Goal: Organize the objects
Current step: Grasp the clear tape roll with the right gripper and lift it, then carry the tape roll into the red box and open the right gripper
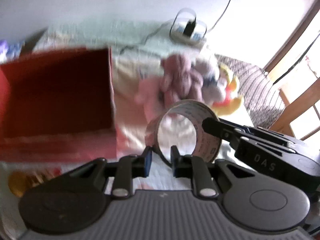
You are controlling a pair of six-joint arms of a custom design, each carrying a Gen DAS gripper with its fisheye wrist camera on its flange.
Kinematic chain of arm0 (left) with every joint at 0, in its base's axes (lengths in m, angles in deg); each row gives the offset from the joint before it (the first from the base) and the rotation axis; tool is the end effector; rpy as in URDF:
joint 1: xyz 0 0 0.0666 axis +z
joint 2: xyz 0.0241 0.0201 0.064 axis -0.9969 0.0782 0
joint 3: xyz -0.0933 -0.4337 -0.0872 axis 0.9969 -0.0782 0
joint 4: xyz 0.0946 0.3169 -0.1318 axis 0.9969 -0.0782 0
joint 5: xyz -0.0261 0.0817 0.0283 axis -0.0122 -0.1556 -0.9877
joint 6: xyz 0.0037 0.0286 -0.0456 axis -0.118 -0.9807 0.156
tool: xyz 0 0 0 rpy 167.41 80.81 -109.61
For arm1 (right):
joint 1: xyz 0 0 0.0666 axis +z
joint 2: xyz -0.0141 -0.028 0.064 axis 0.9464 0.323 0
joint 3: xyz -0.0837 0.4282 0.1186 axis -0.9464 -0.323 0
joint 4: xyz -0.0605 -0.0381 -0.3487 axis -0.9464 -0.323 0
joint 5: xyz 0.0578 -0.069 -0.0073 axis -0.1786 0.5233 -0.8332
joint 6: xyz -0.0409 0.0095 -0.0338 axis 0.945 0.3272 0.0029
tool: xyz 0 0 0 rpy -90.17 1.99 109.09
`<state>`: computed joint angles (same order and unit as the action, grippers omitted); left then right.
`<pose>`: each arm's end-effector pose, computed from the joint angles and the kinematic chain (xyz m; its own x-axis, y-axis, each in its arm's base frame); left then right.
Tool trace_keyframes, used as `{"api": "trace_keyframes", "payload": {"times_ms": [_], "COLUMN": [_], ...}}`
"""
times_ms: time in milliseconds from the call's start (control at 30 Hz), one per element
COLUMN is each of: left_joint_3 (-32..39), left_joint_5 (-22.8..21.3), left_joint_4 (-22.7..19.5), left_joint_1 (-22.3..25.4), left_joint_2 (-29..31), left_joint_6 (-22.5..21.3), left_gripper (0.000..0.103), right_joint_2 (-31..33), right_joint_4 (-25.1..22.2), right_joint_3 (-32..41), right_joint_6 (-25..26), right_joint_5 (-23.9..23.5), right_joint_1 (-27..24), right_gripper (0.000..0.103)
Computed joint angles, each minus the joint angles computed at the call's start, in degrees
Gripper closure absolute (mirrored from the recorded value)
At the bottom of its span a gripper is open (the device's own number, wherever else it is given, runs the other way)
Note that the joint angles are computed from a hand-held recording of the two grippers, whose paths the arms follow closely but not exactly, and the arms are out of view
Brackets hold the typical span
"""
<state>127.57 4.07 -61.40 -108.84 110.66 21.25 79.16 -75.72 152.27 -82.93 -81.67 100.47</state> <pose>0.4648 -0.2053 0.4527 -0.8451 0.0146 -0.5343 0.1916 0.9415 -0.2774 0.4245 0.2321 0.4274 -0.6368 0.1841 -0.7487 -0.0943 0.9452 0.3126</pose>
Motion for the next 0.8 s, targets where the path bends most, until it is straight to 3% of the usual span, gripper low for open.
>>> {"api": "trace_keyframes", "payload": {"times_ms": [233, 367, 567, 700, 800], "left_joint_3": [4.18, 5.98, 8.38, 10.21, 10.74], "left_joint_5": [1.27, 3.85, 7.33, 7.43, 7.09], "left_joint_4": [1.94, 0.94, -3.10, -5.62, -6.57], "left_joint_1": [6.00, 11.15, 17.30, 18.79, 19.34], "left_joint_2": [-0.20, 1.26, 6.43, 10.46, 12.22], "left_joint_6": [-6.12, -7.97, -11.96, -14.92, -16.78], "left_gripper": [0.088, 0.087, 0.086, 0.085, 0.072], "right_joint_2": [5.63, 12.51, 23.14, 31.54, 36.29], "right_joint_4": [1.98, -2.75, -16.88, -30.56, -38.23], "right_joint_3": [9.45, 18.72, 33.85, 47.47, 55.43], "right_joint_6": [3.81, 3.50, 6.26, 9.35, 10.64], "right_joint_5": [2.11, -0.70, -0.63, -0.51, 0.42], "right_joint_1": [1.41, 1.72, 3.62, 3.77, 3.92], "right_gripper": [0.090, 0.091, 0.091, 0.091, 0.091]}}
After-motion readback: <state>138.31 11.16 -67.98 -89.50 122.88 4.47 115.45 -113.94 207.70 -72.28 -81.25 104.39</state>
